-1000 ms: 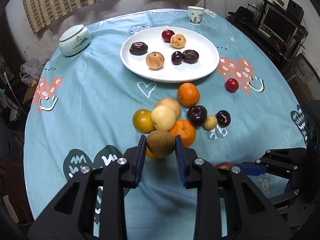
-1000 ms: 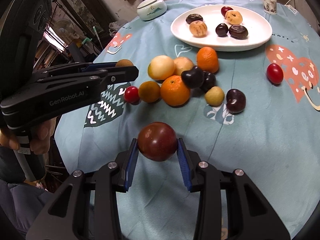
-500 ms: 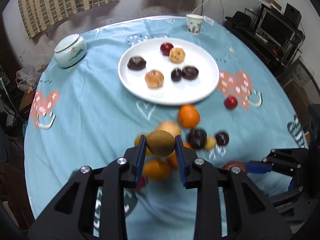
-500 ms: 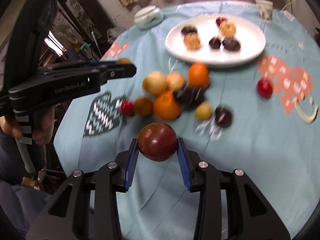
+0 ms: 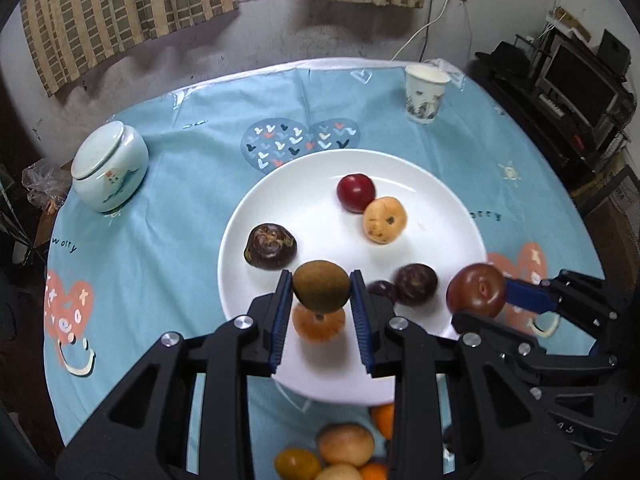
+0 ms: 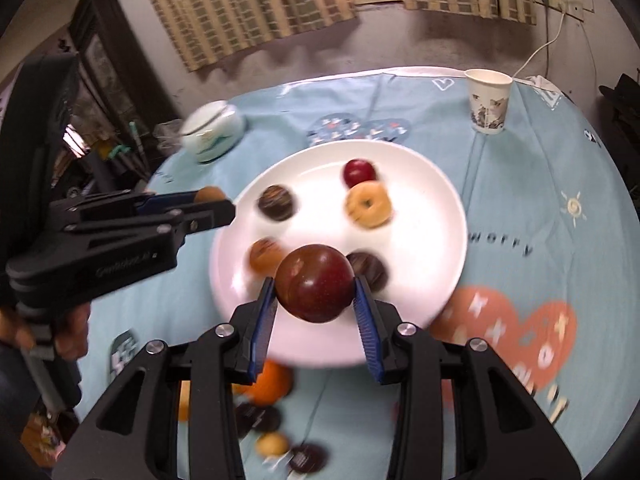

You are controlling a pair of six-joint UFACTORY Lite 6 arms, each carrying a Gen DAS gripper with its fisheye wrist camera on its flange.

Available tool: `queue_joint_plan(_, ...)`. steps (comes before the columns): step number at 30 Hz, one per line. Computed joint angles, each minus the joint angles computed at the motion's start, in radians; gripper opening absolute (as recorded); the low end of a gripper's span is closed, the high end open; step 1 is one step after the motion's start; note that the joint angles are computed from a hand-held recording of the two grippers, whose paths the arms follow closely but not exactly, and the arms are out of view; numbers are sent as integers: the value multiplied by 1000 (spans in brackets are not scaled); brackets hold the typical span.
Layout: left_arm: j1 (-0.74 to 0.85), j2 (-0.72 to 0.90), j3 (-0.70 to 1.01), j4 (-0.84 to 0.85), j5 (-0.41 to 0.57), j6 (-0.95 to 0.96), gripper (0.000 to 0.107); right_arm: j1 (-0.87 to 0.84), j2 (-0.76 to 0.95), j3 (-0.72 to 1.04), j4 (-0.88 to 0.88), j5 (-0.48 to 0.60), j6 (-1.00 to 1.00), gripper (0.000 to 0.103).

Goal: Organize fruits
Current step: 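Carry the kiwi and dark red fruit over the white plate and release both, then grasp a red apple with the left tool while the right grasps a dark plum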

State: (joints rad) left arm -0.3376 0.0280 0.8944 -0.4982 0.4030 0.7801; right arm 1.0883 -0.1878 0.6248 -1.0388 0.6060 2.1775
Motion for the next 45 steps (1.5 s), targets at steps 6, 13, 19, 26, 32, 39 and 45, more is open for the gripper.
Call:
queue_joint_plan(6,-29,213,110,67,-66,-100,32,-226,131,51,9,-123,-183,41)
queue_joint_plan(13,-10,203,108,-15,-69,-18,63,-245,156,61,-1,-75,-211,76)
queue_joint_plan(19,71,19,16,-99,11,103,63,-144,-8,16,61,34,-224,76)
queue_joint_plan(26,398,-376,-238,-247,274,493,74,373,4,1,203,246,7,76)
queue_joint_plan(32,910,-527,-405,-200,568,909,74,516,291,102,251,82,81,71)
queue_joint_plan(39,1318,-427,-452,-58,636,1218,74,433,368,96,163,-55,122,41)
queue_joint_plan(45,1318,-424,-559,-60,535,1275,74,443,340,86,182,-58,87,32)
